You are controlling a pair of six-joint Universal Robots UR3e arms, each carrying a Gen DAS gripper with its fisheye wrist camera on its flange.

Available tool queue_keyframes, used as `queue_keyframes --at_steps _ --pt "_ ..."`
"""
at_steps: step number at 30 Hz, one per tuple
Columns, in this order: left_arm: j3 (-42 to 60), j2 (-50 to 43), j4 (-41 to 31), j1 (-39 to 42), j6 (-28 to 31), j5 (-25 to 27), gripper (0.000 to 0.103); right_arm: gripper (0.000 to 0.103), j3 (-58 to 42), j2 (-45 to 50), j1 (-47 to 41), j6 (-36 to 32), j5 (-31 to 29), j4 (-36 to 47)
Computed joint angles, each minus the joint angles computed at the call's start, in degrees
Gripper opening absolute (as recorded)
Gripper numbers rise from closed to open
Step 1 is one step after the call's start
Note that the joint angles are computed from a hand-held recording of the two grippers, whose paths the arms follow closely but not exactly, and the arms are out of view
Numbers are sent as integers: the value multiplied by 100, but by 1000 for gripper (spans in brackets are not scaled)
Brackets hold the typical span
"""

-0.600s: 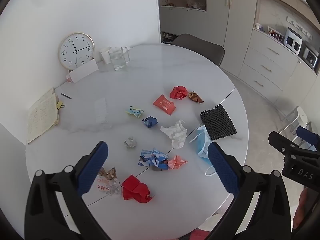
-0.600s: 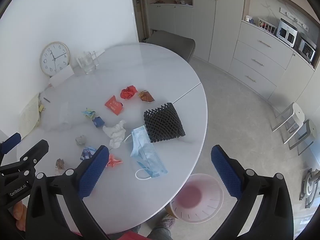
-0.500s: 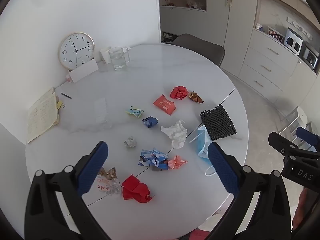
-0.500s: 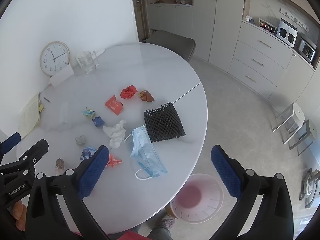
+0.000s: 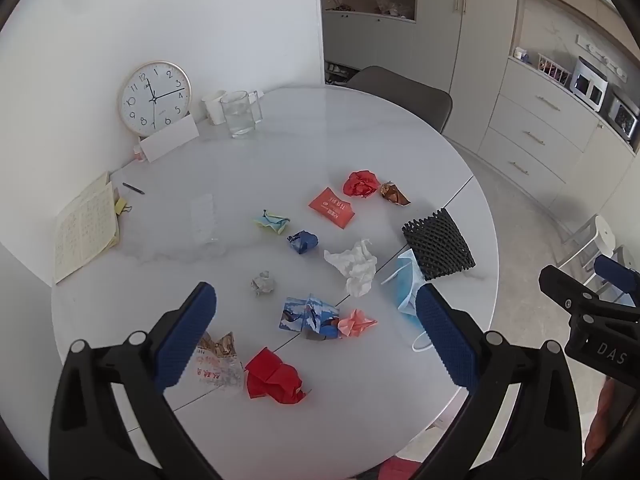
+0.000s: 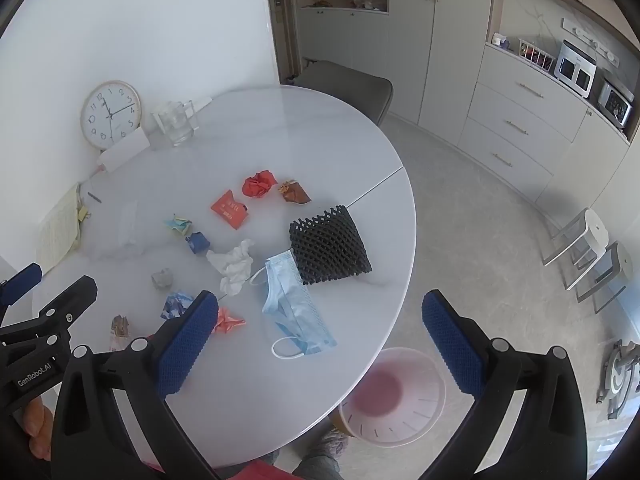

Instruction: Collect trash

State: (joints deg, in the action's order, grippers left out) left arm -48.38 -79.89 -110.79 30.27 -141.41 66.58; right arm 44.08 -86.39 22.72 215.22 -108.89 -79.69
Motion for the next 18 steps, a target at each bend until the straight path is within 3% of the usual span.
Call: queue_keyframes --at_steps 18 --pt "-124 21 12 -49 -13 55 95 101 52 0 5 -92 14 -50"
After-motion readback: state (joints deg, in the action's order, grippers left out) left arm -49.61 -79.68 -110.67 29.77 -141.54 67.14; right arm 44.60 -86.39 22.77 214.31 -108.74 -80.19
